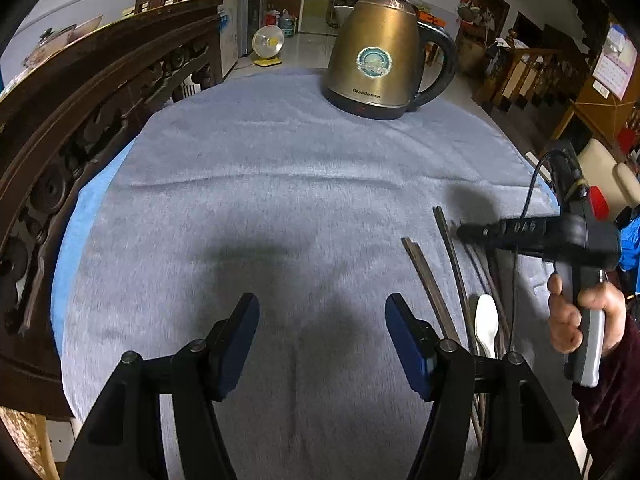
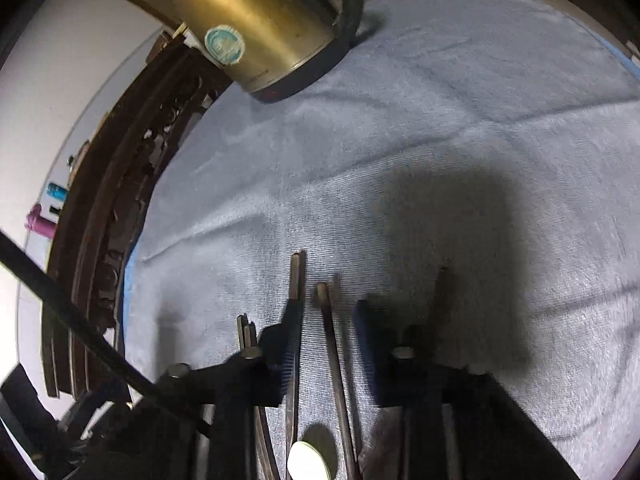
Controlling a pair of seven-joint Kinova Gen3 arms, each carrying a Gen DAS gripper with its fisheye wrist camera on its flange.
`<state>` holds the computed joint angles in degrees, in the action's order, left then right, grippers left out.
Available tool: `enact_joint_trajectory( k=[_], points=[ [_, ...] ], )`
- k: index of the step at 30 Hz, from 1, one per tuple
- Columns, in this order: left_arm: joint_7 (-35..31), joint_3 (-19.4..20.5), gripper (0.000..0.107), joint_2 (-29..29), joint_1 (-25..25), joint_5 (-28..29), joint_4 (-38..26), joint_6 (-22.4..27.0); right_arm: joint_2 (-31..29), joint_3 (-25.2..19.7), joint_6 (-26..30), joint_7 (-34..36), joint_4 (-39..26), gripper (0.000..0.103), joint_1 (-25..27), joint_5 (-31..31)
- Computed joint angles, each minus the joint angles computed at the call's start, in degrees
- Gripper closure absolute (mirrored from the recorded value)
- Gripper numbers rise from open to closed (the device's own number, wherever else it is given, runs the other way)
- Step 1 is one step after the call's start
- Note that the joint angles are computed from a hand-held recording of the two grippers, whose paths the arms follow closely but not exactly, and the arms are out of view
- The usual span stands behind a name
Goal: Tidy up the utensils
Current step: 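Lower both tools and close each on a dark chopstick on the cloth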
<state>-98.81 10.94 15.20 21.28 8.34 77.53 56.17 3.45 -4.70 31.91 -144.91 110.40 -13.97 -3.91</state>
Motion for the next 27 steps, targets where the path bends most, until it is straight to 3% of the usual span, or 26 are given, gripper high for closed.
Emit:
enact_joint_trajectory(
  k=[3, 5, 12, 18, 21, 23, 24, 27],
  points=[
    [-0.9, 0.7, 0.063, 2.4, -0.1, 1.2, -3.3, 2.0, 1.3, 2.9, 3.9, -1.2, -2.5, 0.097, -4.5, 4.6],
    [-0.8, 1.1, 0.064, 4.9, 0.4, 2.3, -6.6, 3.8, -0.4, 1.5, 2.6, -5.1, -1.1, 0.097, -4.4, 8.3],
    [4.1, 0.9, 0.064, 16.0, 8.4, 0.2, -23.1, 12.0, -12.2, -4.3, -5.9, -10.7, 8.3, 0.097, 0.8, 11.2],
    [10.8, -1.4, 0.064, 26.8, 15.9, -3.7, -39.0, 20.8, -21.0, -3.8, -14.8, -7.1, 16.4, 0.097, 2.3, 4.6],
    [12.7, -3.0, 0.065, 30.8, 17.9, -4.2, -45.9, 26.0, -23.1, 0.9, -18.2, -2.2, 19.2, 0.097, -1.4, -0.7],
    [13.1, -4.0, 0.077, 31.0, 19.0, -5.1, -46.1, 25.8, -24.4, 3.8, -20.7, 0.4, 21.3, 0.097, -4.2, -3.9],
    [12.6, -4.0, 0.096, 31.0, 19.2, -5.4, -46.1, 25.8, -25.1, 5.7, -22.2, 2.1, 22.5, 0.097, -6.0, -6.0],
    [12.1, -4.2, 0.100, 30.6, 19.7, -6.1, -45.4, 25.5, -26.8, 8.7, -24.9, 4.1, 24.8, 0.097, -9.2, -9.0]
  ],
)
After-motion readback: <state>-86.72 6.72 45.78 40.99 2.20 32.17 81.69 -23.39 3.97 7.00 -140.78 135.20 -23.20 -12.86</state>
